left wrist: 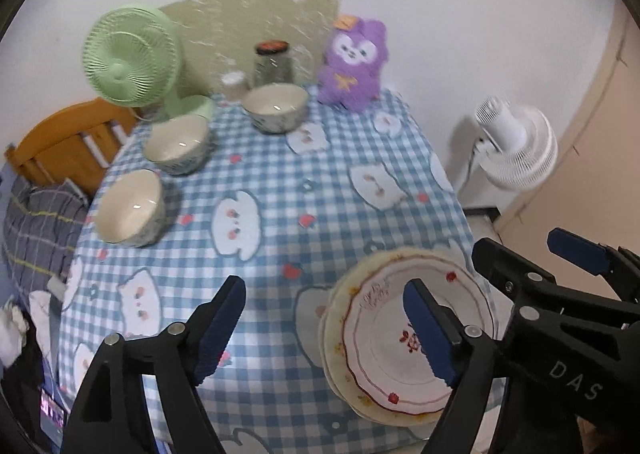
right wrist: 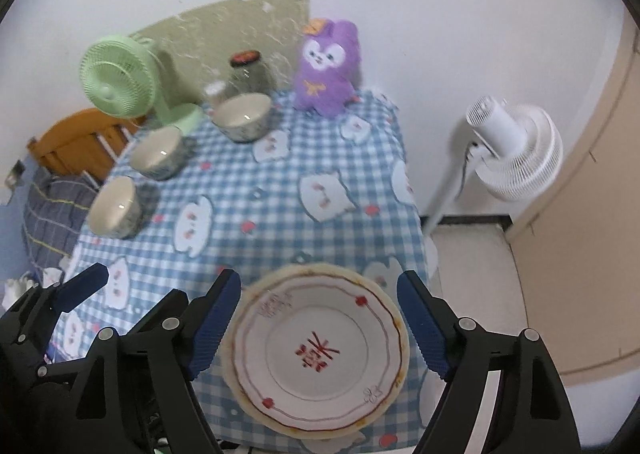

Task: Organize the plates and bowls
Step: 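Lower the red-rim plate onto the yellow-flower stack and open the left tool, then move the left tool toward the cream bowl on the tablecloth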

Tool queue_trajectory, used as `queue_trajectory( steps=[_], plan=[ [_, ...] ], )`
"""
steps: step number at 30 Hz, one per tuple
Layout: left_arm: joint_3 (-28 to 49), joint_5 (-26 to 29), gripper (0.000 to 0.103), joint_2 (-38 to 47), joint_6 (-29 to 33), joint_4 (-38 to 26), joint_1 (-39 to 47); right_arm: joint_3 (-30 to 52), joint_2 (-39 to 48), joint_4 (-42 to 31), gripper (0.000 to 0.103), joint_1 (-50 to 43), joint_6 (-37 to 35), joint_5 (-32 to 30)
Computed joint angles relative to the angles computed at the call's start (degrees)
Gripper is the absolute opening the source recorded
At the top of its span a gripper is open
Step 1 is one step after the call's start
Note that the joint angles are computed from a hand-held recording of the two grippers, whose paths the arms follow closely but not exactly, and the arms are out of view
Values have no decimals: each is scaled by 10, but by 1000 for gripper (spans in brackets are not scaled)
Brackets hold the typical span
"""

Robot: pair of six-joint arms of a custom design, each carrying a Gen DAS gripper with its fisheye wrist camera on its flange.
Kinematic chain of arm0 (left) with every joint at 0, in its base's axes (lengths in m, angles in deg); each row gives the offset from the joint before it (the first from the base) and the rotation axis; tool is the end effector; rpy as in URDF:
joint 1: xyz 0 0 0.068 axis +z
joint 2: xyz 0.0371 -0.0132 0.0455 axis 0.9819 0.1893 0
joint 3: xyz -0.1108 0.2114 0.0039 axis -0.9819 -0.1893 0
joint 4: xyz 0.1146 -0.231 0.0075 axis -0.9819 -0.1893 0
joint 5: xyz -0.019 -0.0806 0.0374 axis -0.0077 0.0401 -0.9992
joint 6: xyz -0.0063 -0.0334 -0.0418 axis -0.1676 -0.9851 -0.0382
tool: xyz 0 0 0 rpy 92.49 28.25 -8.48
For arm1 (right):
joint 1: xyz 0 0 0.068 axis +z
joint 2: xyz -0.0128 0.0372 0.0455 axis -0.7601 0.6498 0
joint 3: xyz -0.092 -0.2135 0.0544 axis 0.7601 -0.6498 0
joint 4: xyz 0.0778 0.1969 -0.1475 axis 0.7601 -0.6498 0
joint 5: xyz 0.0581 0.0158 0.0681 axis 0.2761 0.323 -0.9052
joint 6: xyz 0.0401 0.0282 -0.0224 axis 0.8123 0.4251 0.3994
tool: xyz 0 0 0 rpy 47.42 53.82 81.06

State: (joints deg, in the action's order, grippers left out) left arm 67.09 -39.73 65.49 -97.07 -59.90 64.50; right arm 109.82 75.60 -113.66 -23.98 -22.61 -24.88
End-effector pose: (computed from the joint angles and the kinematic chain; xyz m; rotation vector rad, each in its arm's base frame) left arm 0.2252 -0.0465 0.2438 -0.5501 2.4814 0.1136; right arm 0.2964 0.1447 0.2439 -0.6662 2.4445 0.2634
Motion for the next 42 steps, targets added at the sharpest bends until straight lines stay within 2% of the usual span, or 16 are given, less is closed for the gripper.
queue_trajectory(
  steps=[3,8,13,19,22,26,30,37,42],
  plan=[
    [12,-32,92,-14,-21,-21,-4,10,-7,3,83,6,-11,-11],
    [17,-47,92,-45,-27,-43,9,31,-12,-12,86,31,-6,2],
    [16,-41,92,-72,-1,-56,45,51,-6,-20,89,66,8,9],
    [-2,4,92,-118,87,-50,126,56,-7,-4,89,129,54,65],
    [-4,29,92,-131,136,-45,173,84,15,-15,89,160,85,88],
    [-11,104,92,-141,216,-31,271,106,40,-14,89,195,117,120],
    [-26,163,85,-150,290,-11,355,132,71,-16,89,233,160,154],
    [-28,232,85,-106,396,22,477,195,147,-18,88,287,213,191],
    [-13,273,84,-47,438,37,546,255,210,-16,87,314,244,217]
  ],
)
